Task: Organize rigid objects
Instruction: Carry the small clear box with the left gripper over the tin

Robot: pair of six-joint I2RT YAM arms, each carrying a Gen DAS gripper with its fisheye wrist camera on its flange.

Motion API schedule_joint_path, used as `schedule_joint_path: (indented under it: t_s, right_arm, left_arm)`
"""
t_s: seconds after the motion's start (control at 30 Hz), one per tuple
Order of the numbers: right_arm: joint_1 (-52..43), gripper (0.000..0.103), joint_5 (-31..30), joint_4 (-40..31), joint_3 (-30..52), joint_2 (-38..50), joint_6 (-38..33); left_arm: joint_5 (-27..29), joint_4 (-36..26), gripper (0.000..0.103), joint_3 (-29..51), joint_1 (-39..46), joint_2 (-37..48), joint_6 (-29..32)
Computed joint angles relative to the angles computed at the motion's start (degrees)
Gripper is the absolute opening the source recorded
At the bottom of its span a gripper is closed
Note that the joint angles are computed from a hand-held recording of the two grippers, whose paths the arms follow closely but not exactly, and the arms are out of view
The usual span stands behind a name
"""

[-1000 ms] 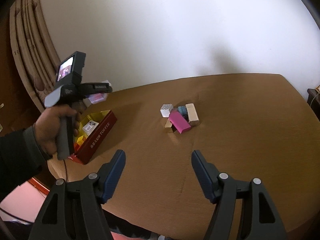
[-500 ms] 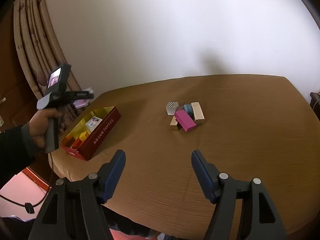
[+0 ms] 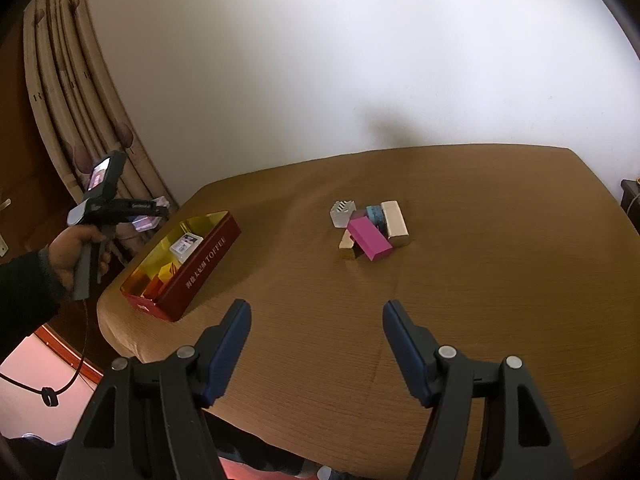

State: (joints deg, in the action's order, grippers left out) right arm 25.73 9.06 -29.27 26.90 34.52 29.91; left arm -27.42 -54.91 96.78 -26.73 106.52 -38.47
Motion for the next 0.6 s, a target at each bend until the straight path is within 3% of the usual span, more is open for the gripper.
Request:
schedule_joint_path:
  t_s: [0.3, 0.47, 0.6]
  right_arm:
    - [-0.9, 0.07, -0.8, -0.2, -0.2, -0.1, -1.1]
    - [-1.5, 0.07, -1.5, -1.4, 0.2, -0.9, -0.7]
    - [-1.6, 0.07, -1.8, -2.4, 0.6, -1.5, -0.5]
  left_arm:
    - [3.9, 4.9, 0.05, 4.6, -0.4, 8.7, -5.9]
    - [9.2, 10.8, 0.05, 2.3, 1.0, 9.7, -7.7]
    - [9.0, 14.4, 0.05, 0.7, 1.0, 10.5, -6.5]
